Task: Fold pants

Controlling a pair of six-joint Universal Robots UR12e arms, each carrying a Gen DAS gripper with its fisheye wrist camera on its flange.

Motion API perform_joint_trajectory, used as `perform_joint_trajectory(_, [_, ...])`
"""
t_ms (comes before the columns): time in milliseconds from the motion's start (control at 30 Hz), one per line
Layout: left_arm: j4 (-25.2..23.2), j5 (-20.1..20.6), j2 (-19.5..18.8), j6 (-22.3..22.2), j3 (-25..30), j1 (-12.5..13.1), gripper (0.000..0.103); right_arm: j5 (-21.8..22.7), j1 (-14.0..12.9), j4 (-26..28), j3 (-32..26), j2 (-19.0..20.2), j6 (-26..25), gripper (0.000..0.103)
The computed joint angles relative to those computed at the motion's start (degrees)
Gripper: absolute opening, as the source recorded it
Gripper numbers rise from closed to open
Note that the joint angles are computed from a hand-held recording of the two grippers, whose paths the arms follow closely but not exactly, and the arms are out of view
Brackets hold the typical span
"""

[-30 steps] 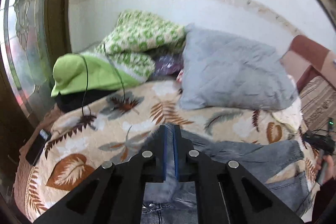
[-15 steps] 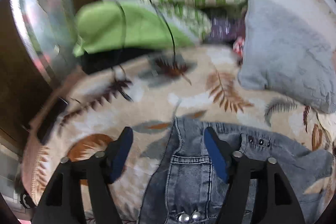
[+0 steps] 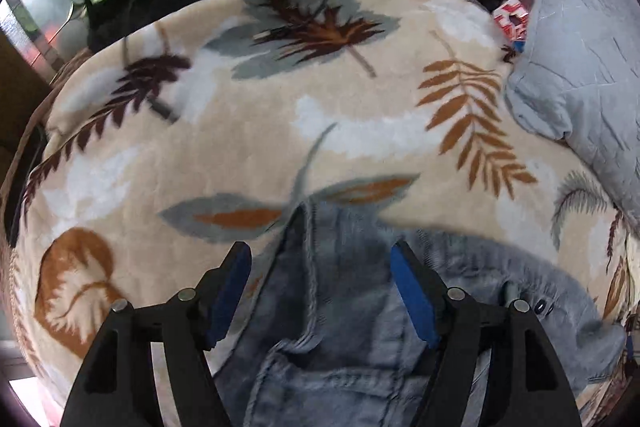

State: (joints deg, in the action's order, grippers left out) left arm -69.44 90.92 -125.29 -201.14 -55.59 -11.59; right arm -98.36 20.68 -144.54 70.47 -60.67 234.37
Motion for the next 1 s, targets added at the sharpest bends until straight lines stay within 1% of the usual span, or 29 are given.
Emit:
perform_joint_trajectory(67, [2.4, -4.6, 0.2, 1.9, -1.0, 0.3, 0.071, 1.0, -0.6, 1.3, -0.1, 0.2, 0.5, 0.086])
perform_joint_trajectory(100, [3.2, -4.9, 0.3, 3.2, -1.3, 0.0, 0.061, 1.0, -0.7, 1.2, -0.1, 0.4, 0.5, 0.086])
perform_joint_trajectory(167, [3.2, -3.2, 0.2, 6.2, -1.3, -0.9, 0.046, 0.3, -0.9, 2.2, -0.7, 0.8, -0.3, 0.085])
perform_joint_trajectory(200, [2.7, -1.6, -0.1, 7.5, -1.0, -1.3, 0.039, 0.2, -0.9, 3.1, -1.3, 1.1, -0.8, 0.085])
perform_joint_trajectory(233, [3.4, -0.4, 0.1, 8.3, -1.4, -1.6, 0.036, 0.2, -1.0, 4.1, -2.1, 1.5, -1.2, 0.085])
perform_joint_trajectory(300, [4.3, -0.7, 0.6, 8.3, -2.2, -1.5, 0.026, 0.2, -1.1, 5.9, -3.8, 2.7, -1.9, 0.085])
perform_joint_trajectory(400, [4.9, -2.6, 1.4, 7.8, -3.1, -1.1, 0.02, 1.0, -1.2, 12.3, -7.4, 4.7, -3.2, 0.083])
perform_joint_trajectory(467, [5.8, -2.6, 2.0, 9.1, -4.0, -0.9, 0.018, 2.5, -1.2, 16.1, -9.1, 5.9, -4.4, 0.073])
perform_joint_trajectory(500, [6.3, -2.5, 2.1, 9.2, -4.0, -1.0, 0.017, 2.3, -0.9, 18.5, -10.4, 6.6, -5.6, 0.073])
perform_joint_trajectory(533, [7.6, -2.8, 2.7, 9.0, -4.8, -1.0, 0.017, -0.3, -0.1, 21.1, -12.1, 7.3, -8.1, 0.069])
perform_joint_trajectory(567, [8.8, -3.3, 3.3, 8.8, -5.5, -0.9, 0.016, -1.7, 0.5, 24.9, -14.4, 8.2, -11.0, 0.06])
perform_joint_trajectory(600, [10.6, -3.7, 4.1, 8.6, -6.5, -1.0, 0.016, -2.2, 0.9, 27.6, -15.8, 8.7, -13.0, 0.056])
perform_joint_trajectory(667, [14.3, -4.3, 6.0, 9.4, -8.9, -0.9, 0.015, -2.6, 1.5, 30.6, -16.7, 8.8, -15.4, 0.042])
perform_joint_trajectory(700, [16.1, -5.0, 7.0, 9.5, -10.1, -0.9, 0.015, -2.8, 1.8, 31.4, -16.6, 8.6, -16.7, 0.039])
perform_joint_trajectory(733, [17.8, -5.6, 8.2, 9.7, -11.4, -0.8, 0.015, -2.6, 2.1, 31.5, -16.1, 8.1, -17.9, 0.033])
perform_joint_trajectory(767, [19.4, -6.3, 9.3, 9.9, -12.7, -0.7, 0.015, -2.5, 2.3, 31.0, -15.1, 7.3, -18.4, 0.028])
perform_joint_trajectory(800, [20.8, -6.9, 9.9, 9.7, -13.3, -0.8, 0.015, -3.2, 2.5, 29.5, -13.7, 6.4, -18.4, 0.026])
perform_joint_trajectory(867, [24.1, -8.0, 11.2, 9.6, -15.0, -0.9, 0.015, -5.1, 3.1, 25.8, -10.5, 4.2, -17.6, 0.018])
perform_joint_trajectory(1000, [30.5, -11.0, 16.2, 9.2, -21.6, -0.6, 0.015, -7.0, 3.6, 16.4, -3.3, -0.7, -15.5, 0.015])
